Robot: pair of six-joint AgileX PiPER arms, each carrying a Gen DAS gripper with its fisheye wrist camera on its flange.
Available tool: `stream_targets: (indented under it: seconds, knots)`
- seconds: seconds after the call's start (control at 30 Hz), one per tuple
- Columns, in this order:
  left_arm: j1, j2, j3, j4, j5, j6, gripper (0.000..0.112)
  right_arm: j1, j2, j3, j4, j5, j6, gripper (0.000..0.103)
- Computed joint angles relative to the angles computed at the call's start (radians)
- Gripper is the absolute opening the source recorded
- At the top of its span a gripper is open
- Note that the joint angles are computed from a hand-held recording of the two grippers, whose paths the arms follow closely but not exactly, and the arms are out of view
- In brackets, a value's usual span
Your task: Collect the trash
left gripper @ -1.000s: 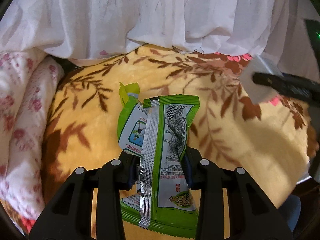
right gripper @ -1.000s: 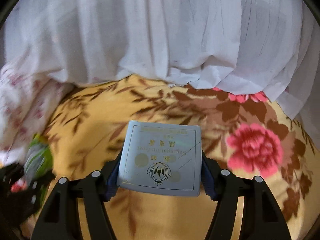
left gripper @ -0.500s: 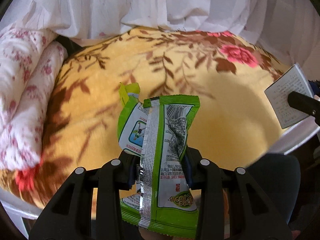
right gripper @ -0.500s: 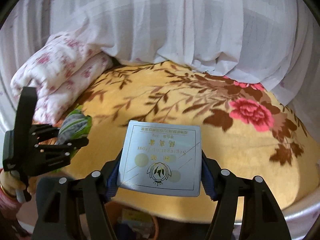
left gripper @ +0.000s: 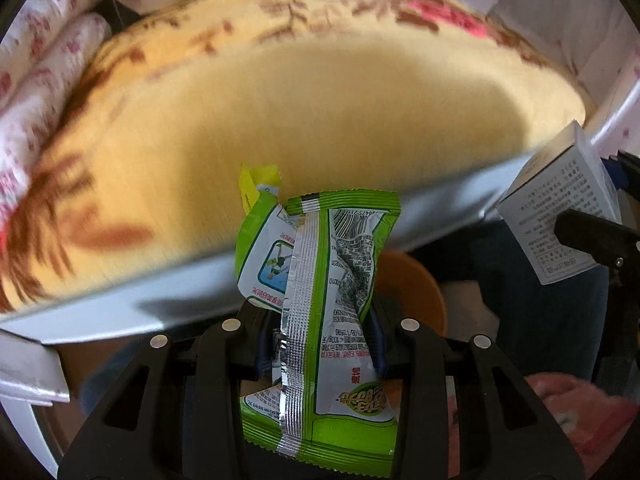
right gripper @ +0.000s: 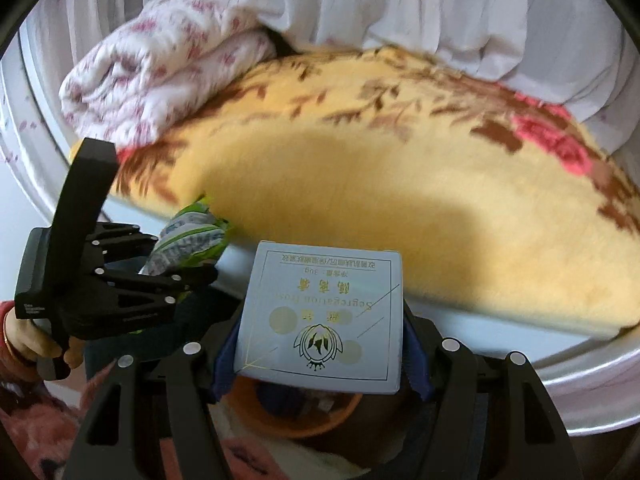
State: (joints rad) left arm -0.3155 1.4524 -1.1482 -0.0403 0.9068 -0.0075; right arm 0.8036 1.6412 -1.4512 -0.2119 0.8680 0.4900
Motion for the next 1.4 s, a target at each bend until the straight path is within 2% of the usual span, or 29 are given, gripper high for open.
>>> stream_targets:
  seconds: [0.2,0.4,0.67,0.9,1.0,1.13,1.23,1.4]
  knots:
    - [-0.015,0.047,0.097,-0.039,-0.043,0.018,0.036,0.018,0.046,0.078,0.052,-0.04,-0.004,0.065]
    - [-0.005,0.145,0.147,-0.082,-0.069,0.05,0.036,-0.008,0.126,0.101,0.133,-0.065,-0.053,0.065]
    - [0.032,0.269,0.162,-0.152,-0.071,0.09,0.036,-0.047,0.232,0.086,0.242,-0.072,-0.13,0.065]
    - [0.06,0.368,0.11,-0.197,-0.036,0.113,0.037,-0.073,0.298,0.057,0.307,-0.061,-0.166,0.066]
    - [0.062,0.385,0.096,-0.195,-0.026,0.098,0.048,-0.083,0.302,0.069,0.325,-0.06,-0.169,0.067]
    - [0.069,0.379,0.102,-0.191,-0.034,0.089,0.067,-0.097,0.285,0.099,0.35,-0.081,-0.178,0.075]
    - [0.061,0.379,0.105,-0.18,-0.036,0.075,0.073,-0.095,0.269,0.115,0.341,-0.091,-0.166,0.076]
    - [0.052,0.358,0.109,-0.171,-0.036,0.059,0.075,-0.103,0.237,0.13,0.328,-0.091,-0.155,0.077]
